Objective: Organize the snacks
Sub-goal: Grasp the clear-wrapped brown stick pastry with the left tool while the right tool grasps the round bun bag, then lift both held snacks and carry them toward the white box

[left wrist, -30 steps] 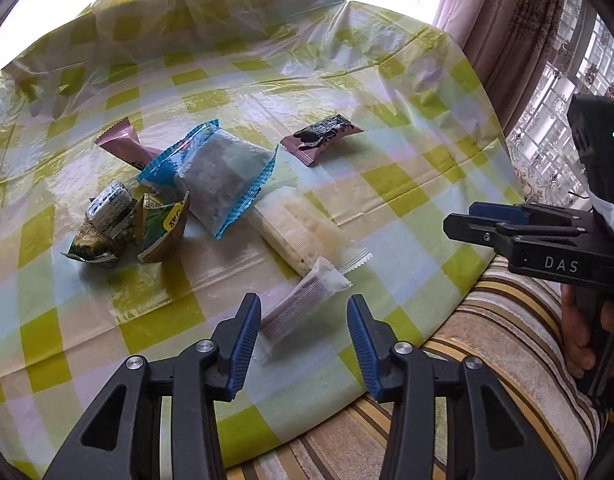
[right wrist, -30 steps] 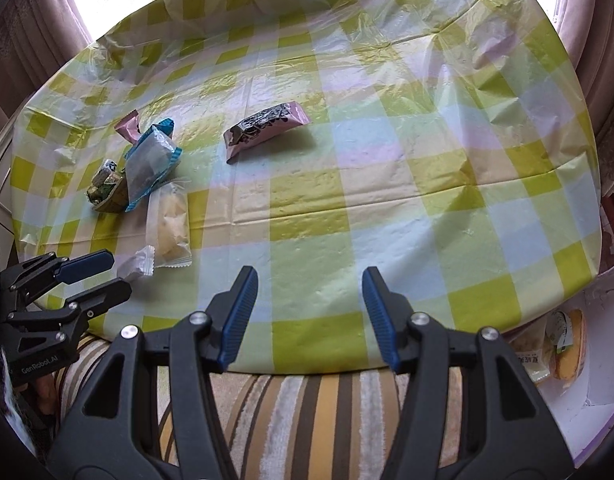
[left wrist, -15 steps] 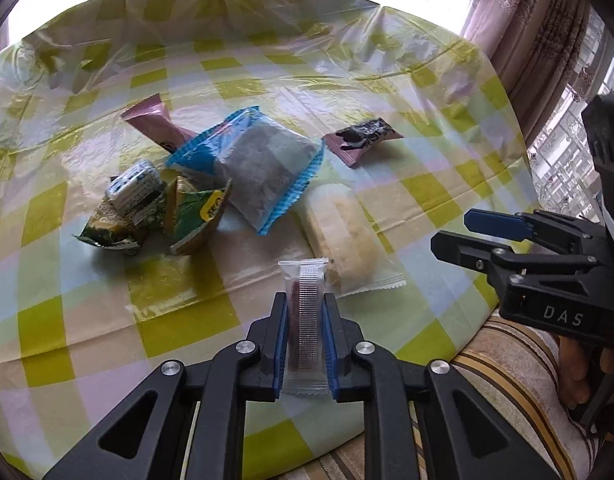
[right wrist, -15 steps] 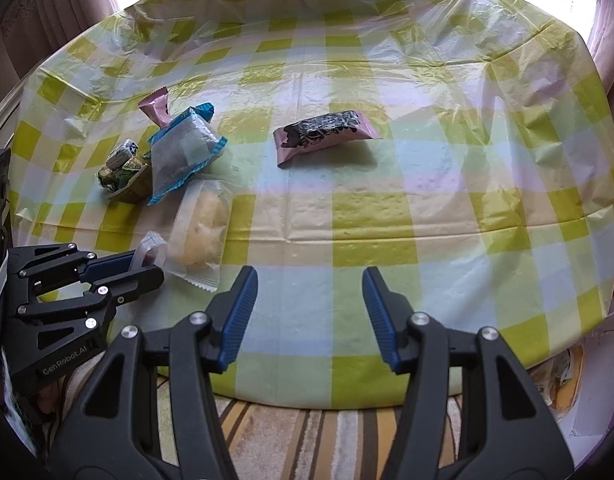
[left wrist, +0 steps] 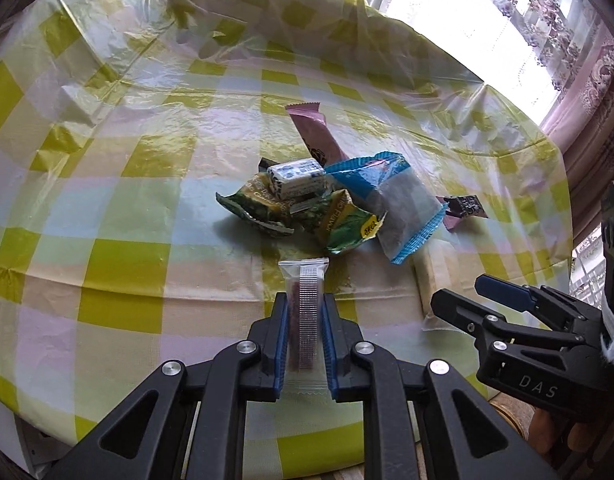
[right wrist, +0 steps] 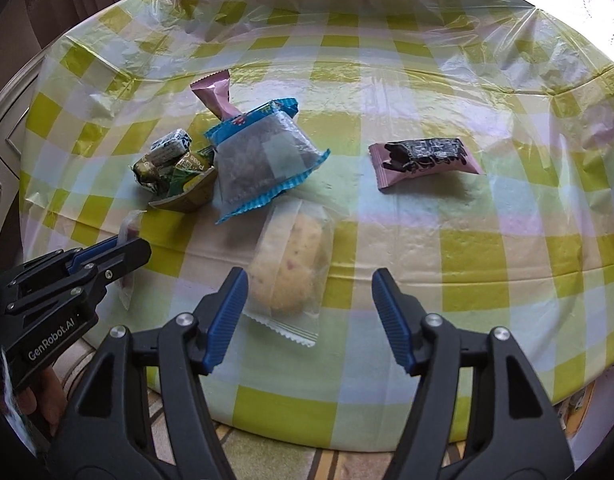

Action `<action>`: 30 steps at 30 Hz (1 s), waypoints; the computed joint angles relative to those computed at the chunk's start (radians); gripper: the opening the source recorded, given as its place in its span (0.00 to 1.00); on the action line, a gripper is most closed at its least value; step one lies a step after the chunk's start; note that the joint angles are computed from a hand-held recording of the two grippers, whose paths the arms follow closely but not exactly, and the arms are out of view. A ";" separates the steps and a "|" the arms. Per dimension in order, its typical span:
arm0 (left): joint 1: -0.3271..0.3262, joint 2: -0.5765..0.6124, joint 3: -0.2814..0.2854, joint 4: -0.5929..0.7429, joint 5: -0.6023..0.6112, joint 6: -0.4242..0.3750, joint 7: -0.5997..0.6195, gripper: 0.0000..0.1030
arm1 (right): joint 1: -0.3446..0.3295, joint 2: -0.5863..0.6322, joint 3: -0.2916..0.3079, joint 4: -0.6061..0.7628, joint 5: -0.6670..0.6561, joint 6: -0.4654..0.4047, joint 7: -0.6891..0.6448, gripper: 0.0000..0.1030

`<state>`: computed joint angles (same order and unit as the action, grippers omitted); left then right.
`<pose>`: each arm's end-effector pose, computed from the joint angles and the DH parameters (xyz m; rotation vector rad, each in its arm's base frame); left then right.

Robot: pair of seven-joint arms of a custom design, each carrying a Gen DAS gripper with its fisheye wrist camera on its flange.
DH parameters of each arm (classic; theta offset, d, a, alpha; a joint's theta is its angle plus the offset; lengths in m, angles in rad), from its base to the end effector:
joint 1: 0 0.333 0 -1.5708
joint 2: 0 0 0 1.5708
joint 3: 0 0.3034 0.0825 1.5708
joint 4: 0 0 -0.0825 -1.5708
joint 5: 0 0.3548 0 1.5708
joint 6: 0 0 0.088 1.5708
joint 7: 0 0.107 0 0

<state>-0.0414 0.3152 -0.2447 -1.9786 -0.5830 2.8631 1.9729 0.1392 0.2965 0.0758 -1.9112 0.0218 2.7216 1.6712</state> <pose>0.6045 -0.1352 0.3765 -1.8672 2.1408 -0.9490 0.6174 0.1303 0.4049 -1.9765 1.8099 -0.3757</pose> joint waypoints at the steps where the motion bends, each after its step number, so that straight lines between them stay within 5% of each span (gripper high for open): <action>1: -0.002 0.001 0.005 -0.001 0.001 0.003 -0.011 0.16 | 0.005 0.009 -0.001 0.011 -0.005 -0.003 0.007 0.66; 11: -0.078 -0.023 0.110 -0.060 0.183 0.080 -0.269 0.16 | 0.066 0.064 -0.043 0.073 -0.149 -0.032 0.125 0.65; 15: -0.114 -0.031 0.160 -0.076 0.302 0.097 -0.397 0.16 | 0.063 0.059 -0.037 0.062 -0.171 -0.016 0.137 0.50; 19: -0.108 -0.037 0.157 -0.087 0.356 0.111 -0.448 0.15 | 0.055 0.049 -0.028 0.046 -0.171 0.000 0.129 0.41; 30: -0.204 -0.126 0.237 -0.170 0.634 0.160 -0.696 0.15 | 0.009 -0.048 -0.009 -0.073 -0.082 0.055 0.081 0.40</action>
<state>-0.2451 0.1891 -0.0075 -2.1485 0.0511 3.0234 1.2770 0.1486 0.2487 0.0669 -1.9846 -0.0605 2.7765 1.7517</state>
